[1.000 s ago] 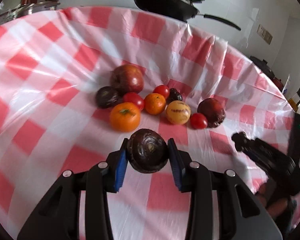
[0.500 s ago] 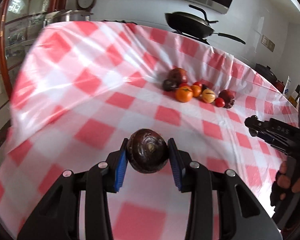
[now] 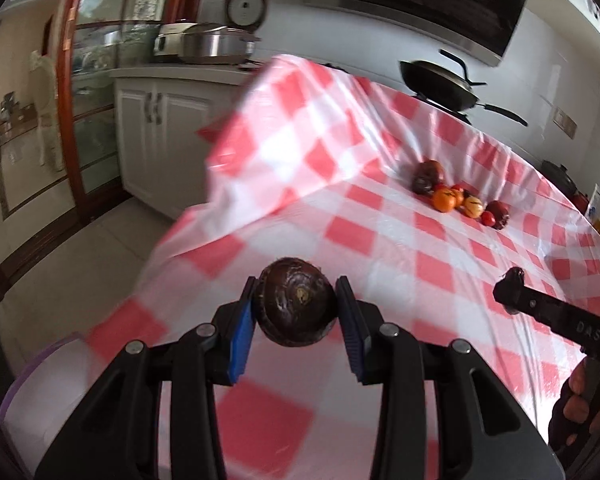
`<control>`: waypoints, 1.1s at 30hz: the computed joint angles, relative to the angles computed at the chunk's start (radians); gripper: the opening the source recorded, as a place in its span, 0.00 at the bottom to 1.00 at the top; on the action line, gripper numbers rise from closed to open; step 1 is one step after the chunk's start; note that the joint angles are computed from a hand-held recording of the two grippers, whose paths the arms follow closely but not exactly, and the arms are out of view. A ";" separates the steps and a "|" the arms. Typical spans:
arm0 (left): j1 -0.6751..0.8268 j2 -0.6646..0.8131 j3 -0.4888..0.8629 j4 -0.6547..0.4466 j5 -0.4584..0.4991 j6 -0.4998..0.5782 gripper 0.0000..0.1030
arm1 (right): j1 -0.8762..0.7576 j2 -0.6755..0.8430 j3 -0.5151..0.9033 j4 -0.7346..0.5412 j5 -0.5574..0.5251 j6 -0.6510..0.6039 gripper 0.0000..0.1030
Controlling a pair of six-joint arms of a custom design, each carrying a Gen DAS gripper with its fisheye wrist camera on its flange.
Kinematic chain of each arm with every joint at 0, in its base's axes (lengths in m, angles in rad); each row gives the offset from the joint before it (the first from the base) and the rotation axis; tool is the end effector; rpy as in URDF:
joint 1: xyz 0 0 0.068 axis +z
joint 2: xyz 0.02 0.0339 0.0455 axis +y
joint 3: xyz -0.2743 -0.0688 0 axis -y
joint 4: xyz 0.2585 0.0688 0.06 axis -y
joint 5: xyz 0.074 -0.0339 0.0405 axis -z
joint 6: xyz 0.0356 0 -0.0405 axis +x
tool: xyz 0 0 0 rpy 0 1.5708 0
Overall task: Organize fruits
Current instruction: 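Carry both dark purple fruits to the white box and release them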
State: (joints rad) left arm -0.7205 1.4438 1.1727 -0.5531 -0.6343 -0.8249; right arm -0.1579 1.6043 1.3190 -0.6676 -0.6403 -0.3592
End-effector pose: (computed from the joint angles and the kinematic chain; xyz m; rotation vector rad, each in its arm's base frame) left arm 0.2545 -0.1953 0.2988 -0.3948 2.1690 -0.0839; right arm 0.3525 -0.0346 0.2889 -0.4807 2.2992 0.5581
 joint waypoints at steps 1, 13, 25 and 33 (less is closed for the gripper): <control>-0.003 -0.036 -0.031 -0.015 -0.013 -0.017 0.38 | 0.013 -0.022 -0.020 -0.002 0.003 -0.013 0.40; -0.040 -0.464 -0.310 -0.317 -0.147 -0.265 0.38 | 0.347 -0.301 -0.280 0.000 0.111 -0.117 0.40; 0.099 -0.760 -0.565 -0.451 -0.037 -0.372 0.38 | 0.800 -0.366 -0.470 0.093 0.332 -0.154 0.40; 0.408 -0.657 -0.719 -0.312 0.193 -0.191 0.38 | 1.045 -0.104 -0.532 0.216 0.528 -0.150 0.40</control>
State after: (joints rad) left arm -0.3128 0.7868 0.4533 -0.8651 -0.4410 -1.0161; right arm 0.8869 1.5000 0.7873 -0.4518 -0.1124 -0.5094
